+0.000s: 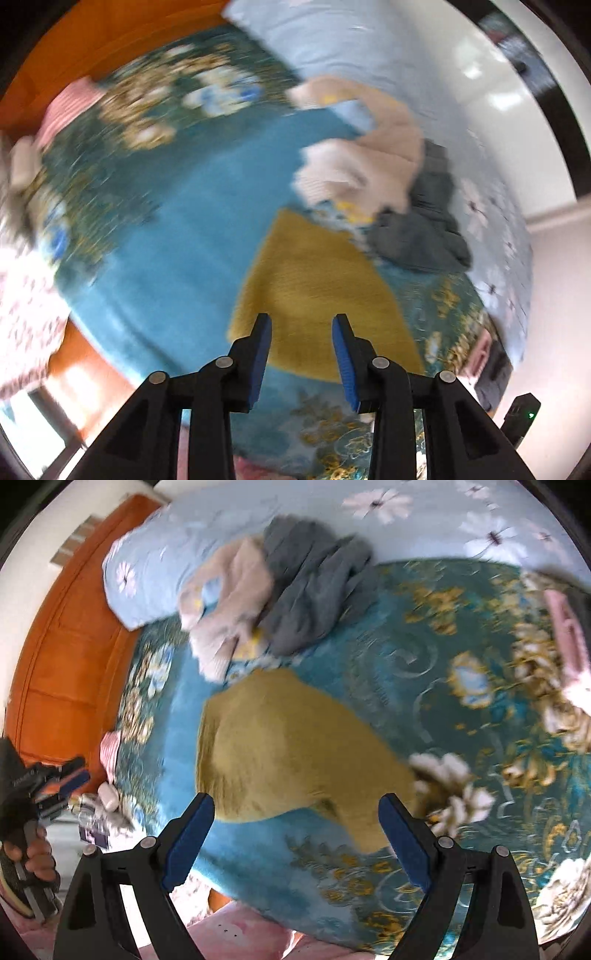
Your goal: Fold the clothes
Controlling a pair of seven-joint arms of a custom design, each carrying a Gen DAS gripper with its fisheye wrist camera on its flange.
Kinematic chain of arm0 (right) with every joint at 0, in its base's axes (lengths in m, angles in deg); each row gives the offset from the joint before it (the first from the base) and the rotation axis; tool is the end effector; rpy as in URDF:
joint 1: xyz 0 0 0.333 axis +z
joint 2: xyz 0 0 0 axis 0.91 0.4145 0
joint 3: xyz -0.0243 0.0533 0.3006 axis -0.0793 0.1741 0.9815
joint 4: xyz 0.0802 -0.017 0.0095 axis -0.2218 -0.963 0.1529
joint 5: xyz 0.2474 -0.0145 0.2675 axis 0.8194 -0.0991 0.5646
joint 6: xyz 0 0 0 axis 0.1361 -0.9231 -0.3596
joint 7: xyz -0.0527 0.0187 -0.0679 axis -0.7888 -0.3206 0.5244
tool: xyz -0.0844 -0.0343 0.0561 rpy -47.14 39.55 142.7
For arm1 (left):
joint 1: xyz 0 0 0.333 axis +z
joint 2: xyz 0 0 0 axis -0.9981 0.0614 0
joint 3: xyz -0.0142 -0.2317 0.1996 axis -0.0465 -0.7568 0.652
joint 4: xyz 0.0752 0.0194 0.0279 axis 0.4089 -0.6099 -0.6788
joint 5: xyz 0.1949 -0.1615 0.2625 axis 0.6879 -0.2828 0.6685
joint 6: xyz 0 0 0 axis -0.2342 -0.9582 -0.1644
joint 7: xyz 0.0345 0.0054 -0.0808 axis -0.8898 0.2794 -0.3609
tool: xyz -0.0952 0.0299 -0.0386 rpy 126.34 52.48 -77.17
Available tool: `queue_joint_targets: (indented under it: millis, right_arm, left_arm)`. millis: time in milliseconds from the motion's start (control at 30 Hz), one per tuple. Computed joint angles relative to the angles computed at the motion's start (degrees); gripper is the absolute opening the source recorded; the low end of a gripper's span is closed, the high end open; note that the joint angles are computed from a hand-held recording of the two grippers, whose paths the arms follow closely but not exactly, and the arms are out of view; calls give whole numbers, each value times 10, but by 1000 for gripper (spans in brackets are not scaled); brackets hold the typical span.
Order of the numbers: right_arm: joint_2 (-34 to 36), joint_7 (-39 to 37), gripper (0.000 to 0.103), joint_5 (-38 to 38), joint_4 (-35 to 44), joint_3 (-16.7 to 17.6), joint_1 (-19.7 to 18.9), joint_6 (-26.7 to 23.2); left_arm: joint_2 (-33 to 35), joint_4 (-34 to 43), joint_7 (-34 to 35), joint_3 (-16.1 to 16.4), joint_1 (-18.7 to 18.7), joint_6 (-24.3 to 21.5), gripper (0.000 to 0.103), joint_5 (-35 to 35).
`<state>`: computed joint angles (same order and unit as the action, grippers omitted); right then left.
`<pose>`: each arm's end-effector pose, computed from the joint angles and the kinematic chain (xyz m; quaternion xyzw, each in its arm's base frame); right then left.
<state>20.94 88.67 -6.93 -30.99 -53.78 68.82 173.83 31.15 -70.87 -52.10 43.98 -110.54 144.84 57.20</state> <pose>0.5859 0.0692 0.5260 -0.7631 0.5967 0.1527 0.1956 0.3309 -0.3339 0.5590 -0.9381 0.2975 -0.1773 0.0056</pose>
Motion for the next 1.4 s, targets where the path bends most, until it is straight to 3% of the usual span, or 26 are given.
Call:
queue_joint_targets:
  millis: [133,167,367,633,800,833,1000,1067,1233,1300,1333,1367,1400]
  right_arm:
    - [7,17,81,-8,-6,3,7,-6]
    - [9,23,73,-11,-6,2,8,-5]
    - [10,77,51,-30,-14,-5,6,16]
    - [-19,165,46,-64,-36,-12,5,61]
    - [-43,243,18,-100,-51,-10,15,75]
    - [-47,260,7,-109,-52,-9,18,75]
    - [-62,341,7,-156,-41,-4,29,53]
    - [-64,364,7,-176,-32,-3,32,37]
    - [-65,400,7,-211,-10,1,40,-2]
    - [-63,401,7,-216,-4,2,42,-13]
    - [-63,402,7,-218,-2,2,42,-17]
    - [-63,402,7,-219,0,2,43,-21]
    - [-61,400,7,-219,2,2,43,-22]
  left_arm:
    - [-34,-47,-36,-4,-7,-6,38,-20]
    - [-38,-55,-37,-2,-8,-1,38,-25]
    - [-23,-89,14,33,-6,65,38,-68]
    - [54,-92,170,84,23,146,38,-158]
    - [115,-102,305,99,47,190,38,-255]
    - [130,-100,331,99,53,197,38,-274]
    - [217,-80,439,81,89,227,44,-336]
    - [252,-67,474,70,105,244,57,-354]
    - [329,-28,520,37,139,263,58,-379]
    - [341,-25,535,20,150,284,55,-405]
    - [345,-21,537,14,153,288,41,-411]
    - [349,-14,532,12,153,284,11,-405]
    - [350,-5,521,15,149,274,10,-384]
